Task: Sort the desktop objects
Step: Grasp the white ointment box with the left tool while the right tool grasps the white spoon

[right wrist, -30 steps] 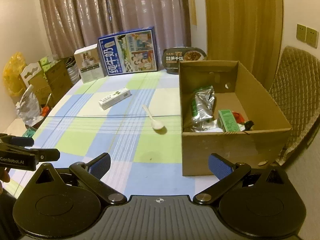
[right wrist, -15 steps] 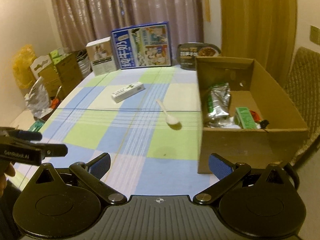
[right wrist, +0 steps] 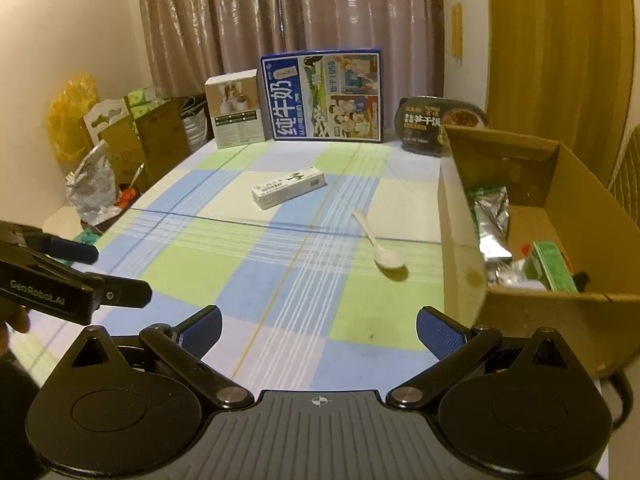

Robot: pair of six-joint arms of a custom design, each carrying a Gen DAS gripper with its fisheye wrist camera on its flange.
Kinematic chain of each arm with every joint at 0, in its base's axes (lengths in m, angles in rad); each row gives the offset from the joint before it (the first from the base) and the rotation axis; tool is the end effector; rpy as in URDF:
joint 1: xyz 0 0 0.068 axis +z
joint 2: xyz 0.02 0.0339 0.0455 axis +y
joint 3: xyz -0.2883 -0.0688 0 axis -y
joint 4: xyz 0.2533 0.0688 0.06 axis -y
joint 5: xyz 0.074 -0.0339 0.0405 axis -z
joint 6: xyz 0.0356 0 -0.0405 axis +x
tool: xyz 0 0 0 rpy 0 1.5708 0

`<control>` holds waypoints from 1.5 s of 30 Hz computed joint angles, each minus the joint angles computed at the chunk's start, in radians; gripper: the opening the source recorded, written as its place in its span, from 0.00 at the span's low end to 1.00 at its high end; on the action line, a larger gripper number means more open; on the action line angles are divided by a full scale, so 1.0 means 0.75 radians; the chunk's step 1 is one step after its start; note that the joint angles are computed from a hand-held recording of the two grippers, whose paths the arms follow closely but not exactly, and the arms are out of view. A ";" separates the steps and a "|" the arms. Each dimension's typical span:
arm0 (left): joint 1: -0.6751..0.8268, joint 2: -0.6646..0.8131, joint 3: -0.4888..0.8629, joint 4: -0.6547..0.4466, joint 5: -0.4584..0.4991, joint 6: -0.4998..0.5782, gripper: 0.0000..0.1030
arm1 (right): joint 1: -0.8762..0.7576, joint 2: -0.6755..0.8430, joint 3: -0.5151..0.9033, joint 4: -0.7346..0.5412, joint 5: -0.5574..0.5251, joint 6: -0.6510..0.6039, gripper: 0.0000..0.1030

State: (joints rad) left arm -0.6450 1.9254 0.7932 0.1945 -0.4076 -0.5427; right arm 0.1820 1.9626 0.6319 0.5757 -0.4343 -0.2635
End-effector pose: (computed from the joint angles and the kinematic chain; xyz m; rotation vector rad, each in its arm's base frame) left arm 0.2843 -0.1962 0.0940 -0.0395 2.4040 -0.0288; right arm 0.3179 0.0737 0.0753 -0.7134 2.1688 0.4610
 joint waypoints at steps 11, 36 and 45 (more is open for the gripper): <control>0.190 0.145 0.081 0.113 0.119 0.231 0.99 | 0.149 0.354 0.314 0.092 0.235 -0.014 0.76; 0.392 0.550 0.441 0.247 0.359 0.445 0.99 | 0.193 0.929 1.190 -0.284 0.540 -0.021 0.56; 0.394 0.549 0.414 0.269 0.370 0.425 0.99 | 0.182 0.896 1.176 -0.360 0.437 0.123 0.21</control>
State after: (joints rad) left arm -0.3493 2.3373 1.1037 0.3959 -0.1304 -0.2242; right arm 0.3184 2.6345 1.5139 0.3058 -0.1065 -0.1709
